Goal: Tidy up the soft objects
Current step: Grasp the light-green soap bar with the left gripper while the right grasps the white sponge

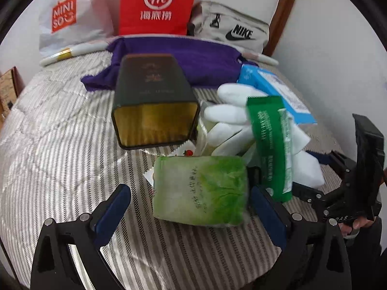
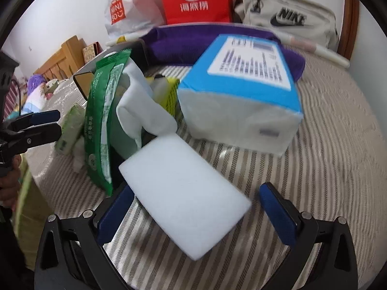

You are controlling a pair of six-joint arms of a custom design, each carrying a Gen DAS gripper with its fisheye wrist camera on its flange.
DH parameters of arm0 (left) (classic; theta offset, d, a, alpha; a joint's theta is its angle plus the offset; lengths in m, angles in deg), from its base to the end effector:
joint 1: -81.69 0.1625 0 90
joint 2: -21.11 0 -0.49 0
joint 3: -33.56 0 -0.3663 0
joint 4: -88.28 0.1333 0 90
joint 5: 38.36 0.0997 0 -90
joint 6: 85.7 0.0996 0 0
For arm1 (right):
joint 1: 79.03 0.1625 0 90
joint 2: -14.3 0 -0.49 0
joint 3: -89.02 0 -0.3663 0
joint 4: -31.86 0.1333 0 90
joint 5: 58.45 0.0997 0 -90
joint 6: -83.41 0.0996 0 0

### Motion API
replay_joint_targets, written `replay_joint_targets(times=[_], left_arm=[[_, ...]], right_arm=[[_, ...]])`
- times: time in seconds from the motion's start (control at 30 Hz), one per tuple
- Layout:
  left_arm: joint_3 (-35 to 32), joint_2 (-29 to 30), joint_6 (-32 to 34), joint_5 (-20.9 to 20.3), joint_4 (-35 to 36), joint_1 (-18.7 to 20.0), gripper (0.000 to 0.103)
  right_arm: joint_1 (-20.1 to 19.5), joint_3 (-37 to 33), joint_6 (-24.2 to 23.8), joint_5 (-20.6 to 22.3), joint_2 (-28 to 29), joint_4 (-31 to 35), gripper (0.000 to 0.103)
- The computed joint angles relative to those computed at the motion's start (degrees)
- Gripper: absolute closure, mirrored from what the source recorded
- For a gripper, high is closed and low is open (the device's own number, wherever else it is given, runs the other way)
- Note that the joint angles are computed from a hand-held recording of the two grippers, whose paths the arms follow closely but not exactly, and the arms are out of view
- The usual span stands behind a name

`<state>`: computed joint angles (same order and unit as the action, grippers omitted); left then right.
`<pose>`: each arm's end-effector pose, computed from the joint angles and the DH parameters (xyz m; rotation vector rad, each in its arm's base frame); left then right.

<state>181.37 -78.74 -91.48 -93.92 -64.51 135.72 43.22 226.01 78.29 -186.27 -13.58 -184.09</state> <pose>-0.0103 -0.3371 0.3193 0.5770 2.5429 -0.6046 0.2913 -0.3263 -0.0009 0.6836 -2.4187 0.5629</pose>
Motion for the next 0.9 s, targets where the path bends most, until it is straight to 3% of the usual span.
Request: replay_joint_targets(times=[0.07,0.1,0.13,0.3,0.37,0.47,0.7,0.9], left_arm=[[-0.7,1.0,1.7,-2.0,-0.8,2.1,0.004],[-0.8,1.5,2.8,-2.9,-1.4,2.9,0.004],[-1.1,2.2,3.9,-3.9,-2.0,3.7,0.004],[-1.3,3.5,7.4,-4.3,-3.8,4.8,0.005],[-2.2,3.6,9.2,-6.5,-3.7,6.0,0.022],[-4.2,3.1,10.4,-9.8,-1.7,8.2,0.03],[-7.7,0.0,11.6,-11.4,4.2,11.8,0.03],[-9.7,-2.5,11.7,-10.6,7.0,12.0,0.03]], right_arm=[[0.2,-0.2,-1.5,-0.8,0.3,-0.5,0.011],[0.1,-0.1,-2.6,-0.8,0.3,-0.9,0.022],[0.3,0.0,-2.8,-0.9,-0.2,-0.5,0.027],[0.2,0.3,-0.5,0.8,-3.0,2.3,0.029],[1.4,-0.1,0.3,-0.7,-3.7,3.4,0.029],[3.4,-1.1,2.4,-2.9,-4.9,6.3,0.029],[7.1,-3.3,7.8,-4.8,-6.9,10.6,0.029],[8.5,-4.9,11.0,-5.2,-7.3,12.5,0.029]])
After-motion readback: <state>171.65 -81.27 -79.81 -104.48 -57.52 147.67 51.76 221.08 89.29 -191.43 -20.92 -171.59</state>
